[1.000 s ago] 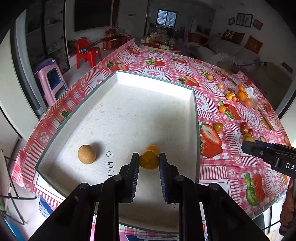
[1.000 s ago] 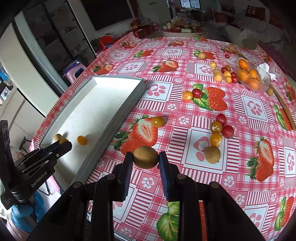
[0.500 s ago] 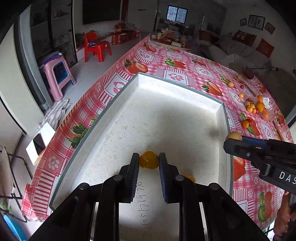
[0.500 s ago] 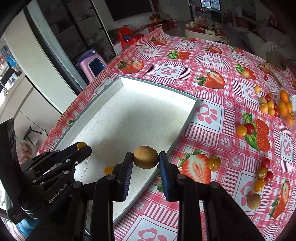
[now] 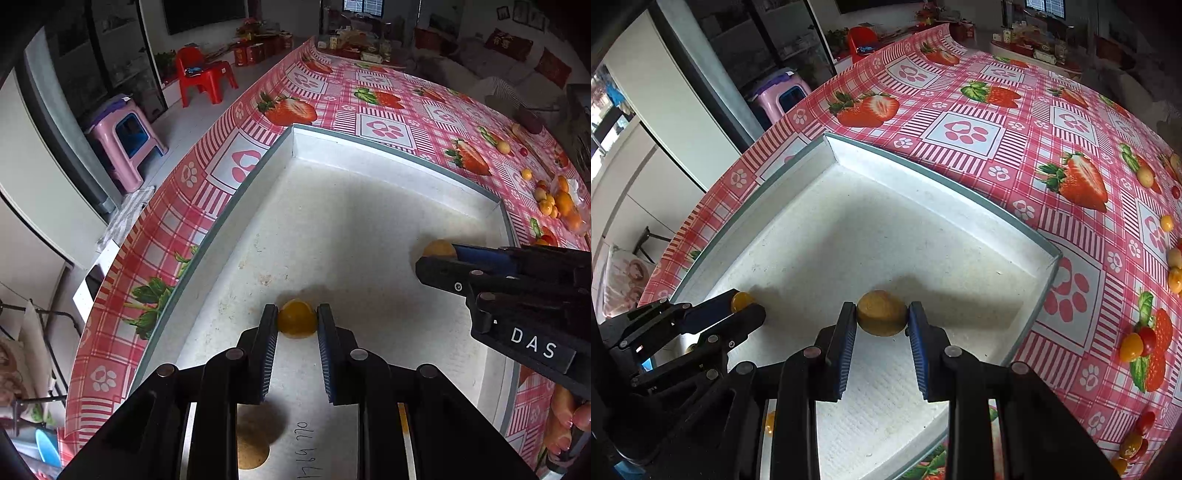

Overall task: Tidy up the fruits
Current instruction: 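Lower both held fruits into the white tray and open both grippers, then grasp a yellow tomato with the left gripper while the right gripper grasps a red tomato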

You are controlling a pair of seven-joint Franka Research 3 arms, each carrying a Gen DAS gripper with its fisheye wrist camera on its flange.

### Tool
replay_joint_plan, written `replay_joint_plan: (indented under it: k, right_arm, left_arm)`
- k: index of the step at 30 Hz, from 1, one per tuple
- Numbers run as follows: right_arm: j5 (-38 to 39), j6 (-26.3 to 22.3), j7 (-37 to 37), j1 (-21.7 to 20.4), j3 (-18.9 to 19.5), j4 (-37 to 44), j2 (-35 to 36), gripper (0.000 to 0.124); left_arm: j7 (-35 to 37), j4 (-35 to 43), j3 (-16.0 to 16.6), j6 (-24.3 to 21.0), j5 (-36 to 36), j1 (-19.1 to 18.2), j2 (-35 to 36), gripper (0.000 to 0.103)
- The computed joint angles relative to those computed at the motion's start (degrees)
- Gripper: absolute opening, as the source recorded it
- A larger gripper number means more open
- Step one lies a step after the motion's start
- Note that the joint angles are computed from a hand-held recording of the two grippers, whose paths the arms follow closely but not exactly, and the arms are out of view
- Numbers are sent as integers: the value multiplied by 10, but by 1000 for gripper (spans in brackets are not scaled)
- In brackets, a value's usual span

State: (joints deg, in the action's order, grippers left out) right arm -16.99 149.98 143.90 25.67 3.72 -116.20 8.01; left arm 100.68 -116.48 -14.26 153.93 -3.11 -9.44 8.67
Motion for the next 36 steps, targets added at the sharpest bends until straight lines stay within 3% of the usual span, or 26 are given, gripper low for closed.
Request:
replay_joint_plan:
  k: [4, 5, 6, 7, 8, 12, 16, 20, 25, 30, 33, 36]
  right_arm:
    - [20, -3, -50, -8, 2, 18, 14, 34]
    - [45, 7, -70, -13, 5, 16, 14, 38]
    - [73, 18, -94, -19, 9, 12, 12, 46]
    - [94, 24, -109, -21, 11, 7, 8, 58]
    - [115, 33, -123, -23, 13, 1, 3, 64]
    - [144, 47, -113, -24, 11, -30, -40, 71]
    - [132, 27, -30, -35, 17, -66, -98, 76]
    - [117, -54, 45, -56, 36, -89, -159, 76]
    - [130, -195, 113, -82, 58, -117, -249, 76]
    - [149, -319, 162, -104, 72, -147, -335, 76]
    - [159, -364, 178, -118, 75, -171, -378, 76]
    - [177, -380, 182, -127, 73, -206, -418, 76]
  left_arm:
    - [-44, 10, 8, -5, 38, -10, 6, 25]
    - [-77, 13, 17, -8, 74, -18, 6, 39]
    - [-104, 16, 23, -15, 103, -24, 7, 71]
    - [-120, 19, 25, -22, 118, -25, 7, 83]
    - [-123, 16, 22, -17, 117, -22, 4, 85]
    - [-131, 40, 19, -77, 129, -21, 8, 85]
    - [-115, 56, 13, -131, 112, -18, -11, 85]
    - [-59, 81, 5, -198, 62, -19, -37, 85]
    - [5, 121, -1, -267, 3, -33, -55, 85]
    - [41, 171, -12, -312, -27, -54, -37, 85]
    - [56, 193, -22, -328, -22, -72, -17, 85]
    - [45, 197, -33, -330, 11, -97, -5, 85]
